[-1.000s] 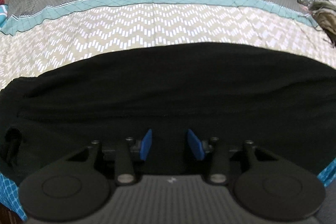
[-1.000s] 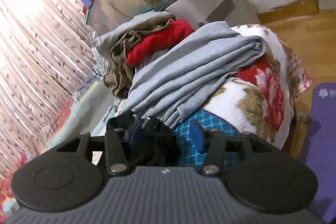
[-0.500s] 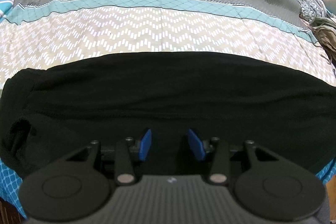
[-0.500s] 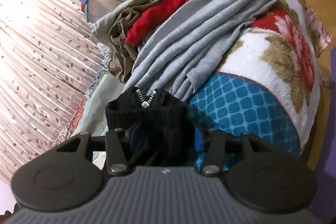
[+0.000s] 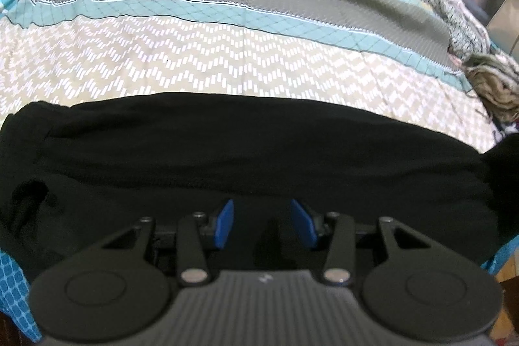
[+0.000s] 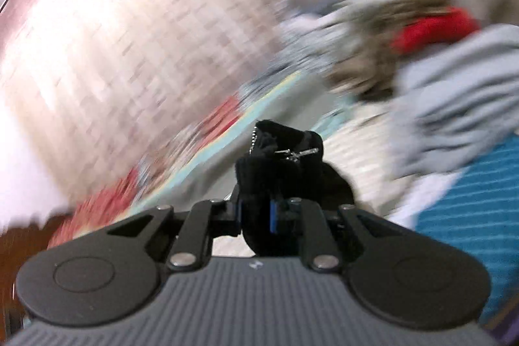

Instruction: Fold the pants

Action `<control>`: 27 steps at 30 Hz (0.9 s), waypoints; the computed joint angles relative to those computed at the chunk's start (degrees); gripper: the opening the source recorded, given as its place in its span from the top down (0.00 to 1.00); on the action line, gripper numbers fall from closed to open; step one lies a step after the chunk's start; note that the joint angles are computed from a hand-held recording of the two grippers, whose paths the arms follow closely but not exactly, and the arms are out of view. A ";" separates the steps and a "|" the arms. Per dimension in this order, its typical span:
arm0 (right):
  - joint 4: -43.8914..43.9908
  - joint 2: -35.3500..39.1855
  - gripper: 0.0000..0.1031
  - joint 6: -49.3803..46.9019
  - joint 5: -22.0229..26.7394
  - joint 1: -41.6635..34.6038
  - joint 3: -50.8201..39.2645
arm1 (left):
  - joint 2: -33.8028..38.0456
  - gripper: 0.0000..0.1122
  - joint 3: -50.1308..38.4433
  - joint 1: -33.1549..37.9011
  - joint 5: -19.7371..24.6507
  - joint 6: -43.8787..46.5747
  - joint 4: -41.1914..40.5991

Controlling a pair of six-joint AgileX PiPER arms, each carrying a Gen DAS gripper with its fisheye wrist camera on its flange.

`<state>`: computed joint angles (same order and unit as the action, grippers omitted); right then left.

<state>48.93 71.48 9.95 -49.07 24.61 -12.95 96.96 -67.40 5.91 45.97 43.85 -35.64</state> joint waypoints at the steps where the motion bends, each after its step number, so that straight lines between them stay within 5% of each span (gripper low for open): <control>1: -0.76 2.40 0.83 -2.02 1.86 1.93 -2.91 | -0.05 0.63 0.18 0.85 0.39 0.96 -0.87; 8: -10.88 25.68 0.79 -3.31 20.63 8.57 -23.08 | 1.15 0.62 1.54 6.91 2.10 5.08 -3.89; 11: -9.24 30.90 0.62 -11.94 28.08 8.98 -28.81 | 1.35 0.62 1.97 9.26 3.24 7.05 -5.31; 13: -15.68 27.22 0.37 -7.20 30.69 7.69 -27.99 | 1.25 0.62 2.13 10.29 4.02 8.80 -6.65; 16: -29.19 20.67 0.39 7.17 27.73 6.04 -22.79 | 1.45 0.62 1.54 10.91 5.36 10.64 -8.42; 18: -28.47 17.63 0.42 7.15 26.51 5.77 -20.77 | 1.41 0.62 1.63 10.38 5.55 11.17 -9.53; 20: -27.21 16.32 0.57 7.02 25.58 6.23 -19.66 | 1.14 0.62 2.15 9.42 5.26 11.68 -10.05; 23: -21.52 18.84 0.65 2.75 27.84 6.59 -21.77 | 0.35 0.61 3.66 7.72 3.56 12.83 -9.57; 27: -24.20 29.01 0.71 10.72 29.10 5.81 -24.26 | 0.43 0.60 6.13 4.19 -2.36 9.66 -3.66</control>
